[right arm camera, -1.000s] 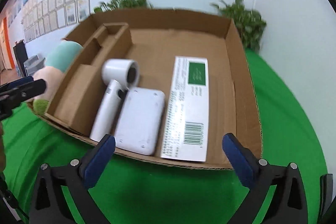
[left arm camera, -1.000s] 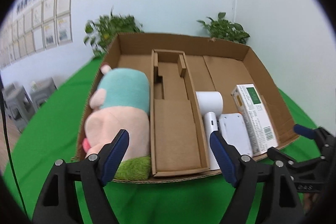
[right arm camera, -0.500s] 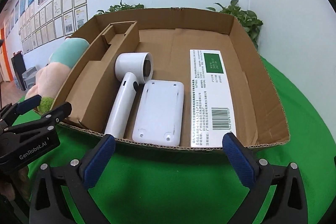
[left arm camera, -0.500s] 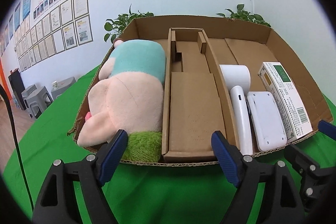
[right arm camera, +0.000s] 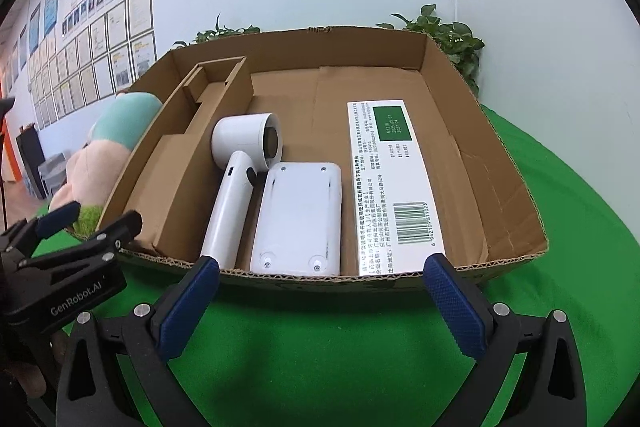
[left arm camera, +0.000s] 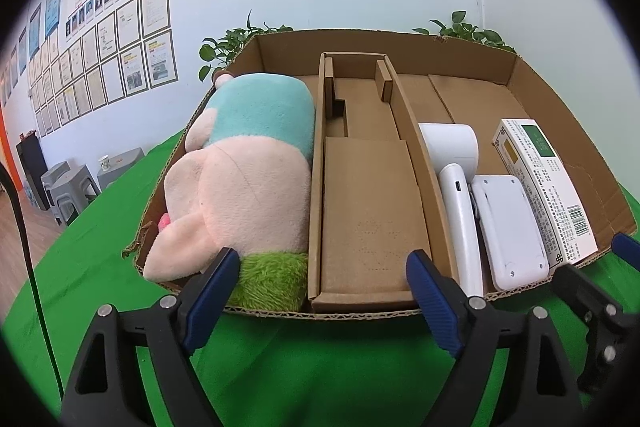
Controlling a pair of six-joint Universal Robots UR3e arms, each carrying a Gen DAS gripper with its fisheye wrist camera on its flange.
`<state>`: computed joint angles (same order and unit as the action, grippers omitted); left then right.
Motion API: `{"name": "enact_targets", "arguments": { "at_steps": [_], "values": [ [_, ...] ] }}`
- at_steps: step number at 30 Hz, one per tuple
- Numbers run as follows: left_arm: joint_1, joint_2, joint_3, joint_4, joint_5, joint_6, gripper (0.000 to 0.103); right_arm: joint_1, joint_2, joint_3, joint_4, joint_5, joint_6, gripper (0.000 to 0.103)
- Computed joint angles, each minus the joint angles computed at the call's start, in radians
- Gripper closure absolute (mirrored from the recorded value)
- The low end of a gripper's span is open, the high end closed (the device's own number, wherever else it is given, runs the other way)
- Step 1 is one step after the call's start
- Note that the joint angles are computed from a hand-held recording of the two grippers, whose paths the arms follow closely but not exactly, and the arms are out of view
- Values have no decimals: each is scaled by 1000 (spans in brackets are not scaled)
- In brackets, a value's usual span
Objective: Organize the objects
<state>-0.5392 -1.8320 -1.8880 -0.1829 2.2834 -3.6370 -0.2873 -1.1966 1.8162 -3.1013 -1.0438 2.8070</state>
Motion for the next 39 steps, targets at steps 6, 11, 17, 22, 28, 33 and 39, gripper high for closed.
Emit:
{"name": "enact_targets", "arguments": {
  "at_steps": [6, 11, 17, 22, 28, 33, 39],
  "values": [
    [-4, -5, 9, -16, 5, -4, 16, 65, 46, -76, 29, -139, 19, 0],
    [-6, -12, 17, -20, 9, -6, 15, 59, 53, -80, 28, -125, 20, 0],
    [-6, -13, 17, -20, 9, -6, 15, 55, 54, -77, 23, -116, 23, 0],
    [-6, -13, 18, -22, 9, -6, 15, 46, 50, -71, 21, -95, 28, 0],
    [-7, -15, 17, -21, 9, -9, 15, 46, 44, -63, 19, -96, 29, 0],
    [-8, -12, 14, -21, 8, -10, 15, 40, 36, -51, 16, -86, 32, 0],
    [-8, -10, 12, -21, 9, -11, 15, 36, 35, -49, 15, -76, 33, 0]
  ]
}}
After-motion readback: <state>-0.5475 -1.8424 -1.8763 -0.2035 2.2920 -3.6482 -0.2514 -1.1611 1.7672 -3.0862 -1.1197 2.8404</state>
